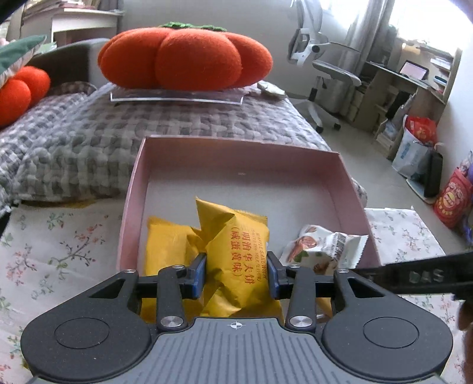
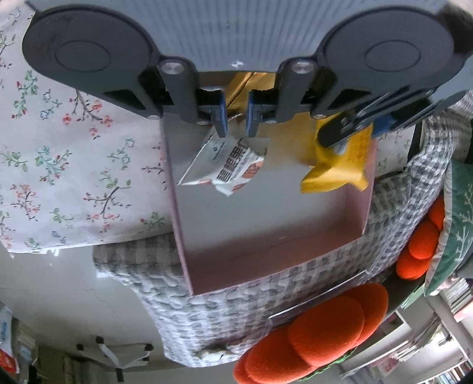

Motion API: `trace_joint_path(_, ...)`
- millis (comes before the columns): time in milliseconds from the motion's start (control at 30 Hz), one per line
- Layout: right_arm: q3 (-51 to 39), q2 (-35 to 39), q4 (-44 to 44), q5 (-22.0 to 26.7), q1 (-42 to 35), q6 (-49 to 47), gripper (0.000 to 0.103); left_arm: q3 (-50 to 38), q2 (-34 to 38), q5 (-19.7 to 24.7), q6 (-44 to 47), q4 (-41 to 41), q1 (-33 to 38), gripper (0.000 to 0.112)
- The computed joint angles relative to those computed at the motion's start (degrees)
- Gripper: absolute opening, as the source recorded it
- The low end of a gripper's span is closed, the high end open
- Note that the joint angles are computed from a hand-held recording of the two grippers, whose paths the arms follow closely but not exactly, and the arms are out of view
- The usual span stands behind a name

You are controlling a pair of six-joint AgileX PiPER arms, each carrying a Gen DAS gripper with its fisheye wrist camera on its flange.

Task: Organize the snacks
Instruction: 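Carry both packs into the tray and release them from both grippers, then grasp the small yellow biscuit pack with the left gripper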

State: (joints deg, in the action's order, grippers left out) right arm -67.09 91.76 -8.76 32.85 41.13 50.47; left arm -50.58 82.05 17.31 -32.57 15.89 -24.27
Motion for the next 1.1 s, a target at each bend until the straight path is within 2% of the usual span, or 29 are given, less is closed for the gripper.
trace_joint_path(133,-3.6,-0.4,2.1,7.4,0.2,-5.1,0.026,1.8,-1.9,-2.2,-0.5,2.1,0.7,0.040)
trace_joint_path(200,-4.4,-1.5,7.0,10.4,-1.0,-10.8,0.031,1.5,-2.6,-2.1,1.0,0.8,1.5,0.047)
trace_joint_path(267,-3.7,-3.0,13.3,11.4,-3.0,-16.4,0.031,1.6,-3.9,-2.0,-0.2,1.7,2.1,0.049)
trace_joint_path(367,-2.0,-3.9,28.3,11.7,-6.3,-29.6,0.033,1.3,-5.4,-1.1,6.6,-5.5,3.8,0.048)
trace_joint_path(400,-1.7,-3.6,30.4,11.2,-6.0,-31.2,0.032,1.3,-5.8,-0.8,8.8,-7.6,4.3,0.047)
trace_joint_path(533,-1.8,-1.2,27.6,5.4,-2.2,-27.6,0.033,1.5,-6.8,1.9,6.2,-5.4,5.0,0.047)
trace_joint_path(667,2.3,-0.1,25.4,-7.9,1.1,-19.2,0.033,2.4,-8.9,3.4,9.5,-10.1,8.1,0.047)
trace_joint_path(700,3.2,-0.1,23.8,-10.2,2.1,-16.3,0.033,2.4,-9.5,3.9,11.3,-12.2,9.4,0.047)
trace_joint_path(767,2.6,0.0,17.9,-11.4,3.9,-10.4,0.035,2.7,-11.4,5.5,14.8,-16.8,12.3,0.048)
trace_joint_path(833,1.6,-0.2,9.7,-11.0,5.4,-3.2,0.041,3.0,-13.4,8.0,18.2,-21.2,15.3,0.048)
trace_joint_path(900,-0.3,-0.5,4.6,-8.0,6.5,1.9,0.042,3.5,-15.7,11.1,21.2,-24.4,18.1,0.048)
trace_joint_path(967,-1.2,-1.4,3.9,-5.7,6.9,2.0,0.044,4.1,-18.0,14.4,23.6,-26.5,20.2,0.049)
trace_joint_path(1100,-3.9,-1.6,0.1,1.4,10.2,2.5,0.054,5.7,-22.8,21.0,27.8,-27.9,24.3,0.057)
